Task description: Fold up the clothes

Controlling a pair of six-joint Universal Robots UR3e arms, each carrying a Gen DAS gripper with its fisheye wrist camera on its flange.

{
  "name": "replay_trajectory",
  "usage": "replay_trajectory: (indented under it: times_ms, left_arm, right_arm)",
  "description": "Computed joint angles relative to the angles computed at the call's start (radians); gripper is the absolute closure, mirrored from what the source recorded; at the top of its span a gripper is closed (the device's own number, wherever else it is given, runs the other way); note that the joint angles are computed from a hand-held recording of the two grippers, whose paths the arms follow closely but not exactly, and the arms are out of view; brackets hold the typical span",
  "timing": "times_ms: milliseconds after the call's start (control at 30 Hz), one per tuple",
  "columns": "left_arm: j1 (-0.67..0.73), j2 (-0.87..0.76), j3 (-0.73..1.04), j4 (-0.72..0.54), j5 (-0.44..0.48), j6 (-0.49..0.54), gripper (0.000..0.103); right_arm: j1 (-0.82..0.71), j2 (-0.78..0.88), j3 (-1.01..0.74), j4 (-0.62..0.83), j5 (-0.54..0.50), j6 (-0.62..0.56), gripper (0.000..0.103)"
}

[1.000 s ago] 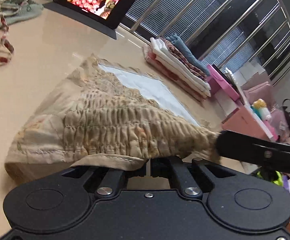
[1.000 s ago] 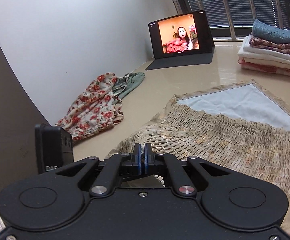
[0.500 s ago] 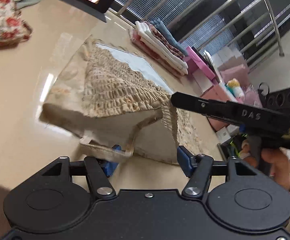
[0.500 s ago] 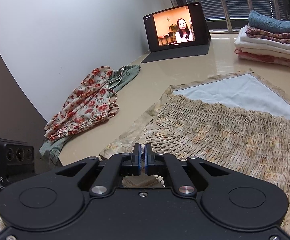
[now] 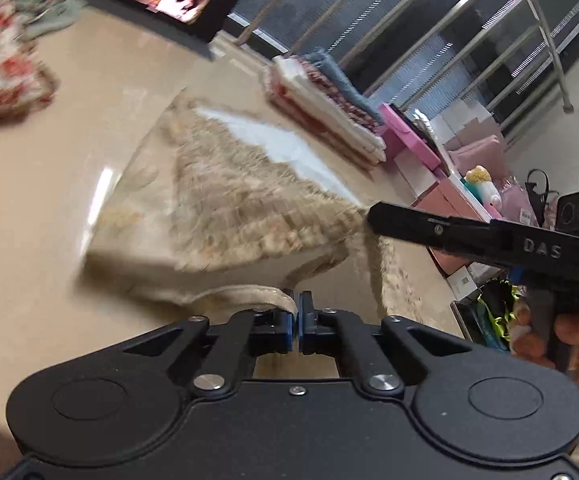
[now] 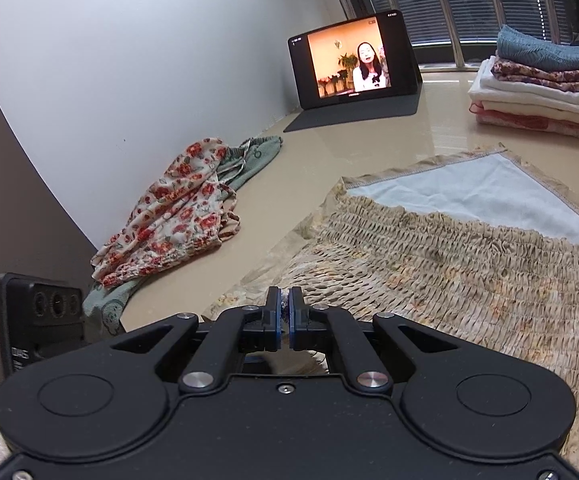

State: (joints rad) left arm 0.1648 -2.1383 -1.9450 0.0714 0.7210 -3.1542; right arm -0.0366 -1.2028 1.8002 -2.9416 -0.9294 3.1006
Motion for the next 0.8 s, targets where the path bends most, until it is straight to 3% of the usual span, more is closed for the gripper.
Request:
replay_trajectory:
  times_ms: [167, 267, 367, 433, 500, 567, 733, 800]
  left_arm:
    - [-0.123, -0.106, 0.104, 0.177, 0.254, -0.129, 0.100]
    - [-0.098, -0.111, 0.089, 0.162, 0.189, -0.164, 0.099]
    - [-0.047, -0.034, 0.006, 0.077, 0.114, -0.074, 0.096]
    - [-0.002, 0.037, -0.070, 0.023, 0.066, -0.003, 0.083]
    - [0.043, 0.112, -0.137, -0.051, 0.020, 0.079, 0.063]
    - [0.067, 0.192, -0.180, -0.151, 0.017, 0.173, 0.054]
    - [0.096, 0.354, -0.193, -0.473, 0.034, 0.388, 0.052]
    - [0.102, 0.400, -0.208, -0.519, 0.043, 0.451, 0.052]
  right_arm:
    - [-0.001, 0.002, 0.006, -0.009, 0.006, 0.003, 0.100]
    - [-0.003, 0.007, 0.009, -0.015, 0.009, 0.005, 0.100]
    - [-0.005, 0.009, 0.010, -0.016, 0.011, 0.005, 0.100]
    - [-0.006, 0.008, 0.010, -0.018, 0.012, 0.003, 0.100]
    - [-0.006, 0.007, 0.011, -0.020, 0.013, 0.001, 0.100]
    - [-0.007, 0.007, 0.013, -0.022, 0.013, 0.000, 0.100]
    - [-0.008, 0.008, 0.019, -0.027, 0.010, 0.003, 0.100]
    - [-0.009, 0.007, 0.022, -0.027, 0.008, 0.003, 0.100]
